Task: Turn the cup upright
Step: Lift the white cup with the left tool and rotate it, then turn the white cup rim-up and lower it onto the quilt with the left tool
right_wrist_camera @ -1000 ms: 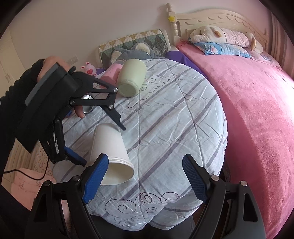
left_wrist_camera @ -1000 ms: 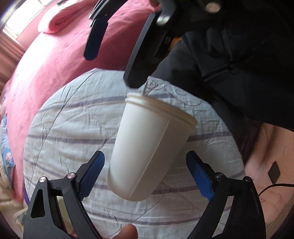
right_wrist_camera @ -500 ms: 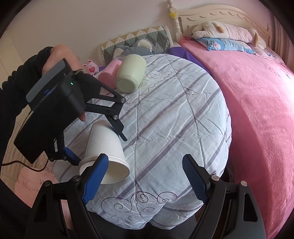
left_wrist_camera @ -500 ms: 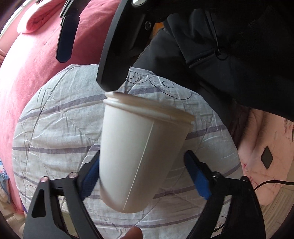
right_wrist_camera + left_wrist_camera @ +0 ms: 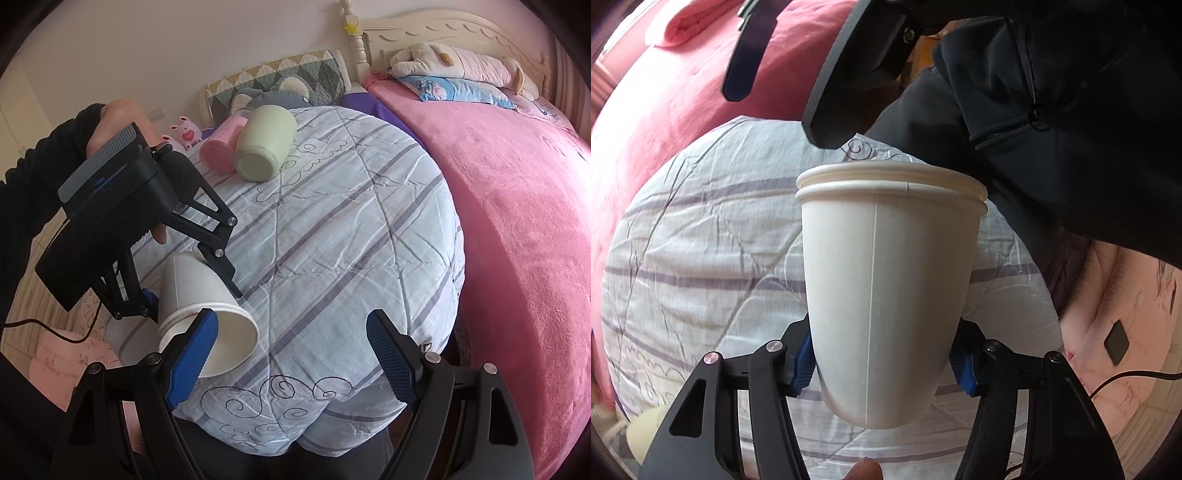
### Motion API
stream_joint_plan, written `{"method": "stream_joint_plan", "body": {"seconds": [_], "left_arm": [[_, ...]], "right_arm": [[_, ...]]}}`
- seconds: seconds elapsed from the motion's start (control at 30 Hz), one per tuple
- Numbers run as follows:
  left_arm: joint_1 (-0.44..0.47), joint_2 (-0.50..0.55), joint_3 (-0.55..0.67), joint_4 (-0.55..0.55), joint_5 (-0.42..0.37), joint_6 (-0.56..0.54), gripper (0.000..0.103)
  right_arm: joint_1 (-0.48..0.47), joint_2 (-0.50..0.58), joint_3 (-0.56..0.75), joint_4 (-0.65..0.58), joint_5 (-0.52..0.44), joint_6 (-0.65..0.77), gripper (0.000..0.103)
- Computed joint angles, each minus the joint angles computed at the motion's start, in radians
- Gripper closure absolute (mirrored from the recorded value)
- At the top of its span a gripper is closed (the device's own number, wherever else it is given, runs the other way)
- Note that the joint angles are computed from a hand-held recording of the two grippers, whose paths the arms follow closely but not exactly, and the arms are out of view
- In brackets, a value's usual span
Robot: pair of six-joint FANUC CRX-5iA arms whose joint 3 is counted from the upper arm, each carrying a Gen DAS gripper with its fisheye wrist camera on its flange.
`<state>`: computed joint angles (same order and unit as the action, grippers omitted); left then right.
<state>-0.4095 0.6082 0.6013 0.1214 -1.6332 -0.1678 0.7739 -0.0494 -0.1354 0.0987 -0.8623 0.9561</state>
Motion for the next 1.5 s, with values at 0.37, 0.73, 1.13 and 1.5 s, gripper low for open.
{"method": "stream_joint_plan", "body": {"seconds": [0.37,0.73,1.13,1.5], "left_arm": [[0.027,-0.063,-0.094,0.020,0.061,0.073,0.043],[0.079,-0.201,-0.300,0.057,0.214,0.206,0.043],[0.184,-0.479,-0.703,0.180,0.659,0.587,0.043],[0.176,-0.684,-0.942,0.104,0.981,1.181,0.043]], "right_arm": [[0.007,0.006,0.013,-0.013,-0.001,0.017,0.020],[0.022,0.016,0.029,-0.035,0.003,0.057,0.019],[0.040,0.064,0.080,-0.047,0.025,0.098,0.019],[0.052,0.111,0.129,-0.068,0.061,0.142,0.019]]}}
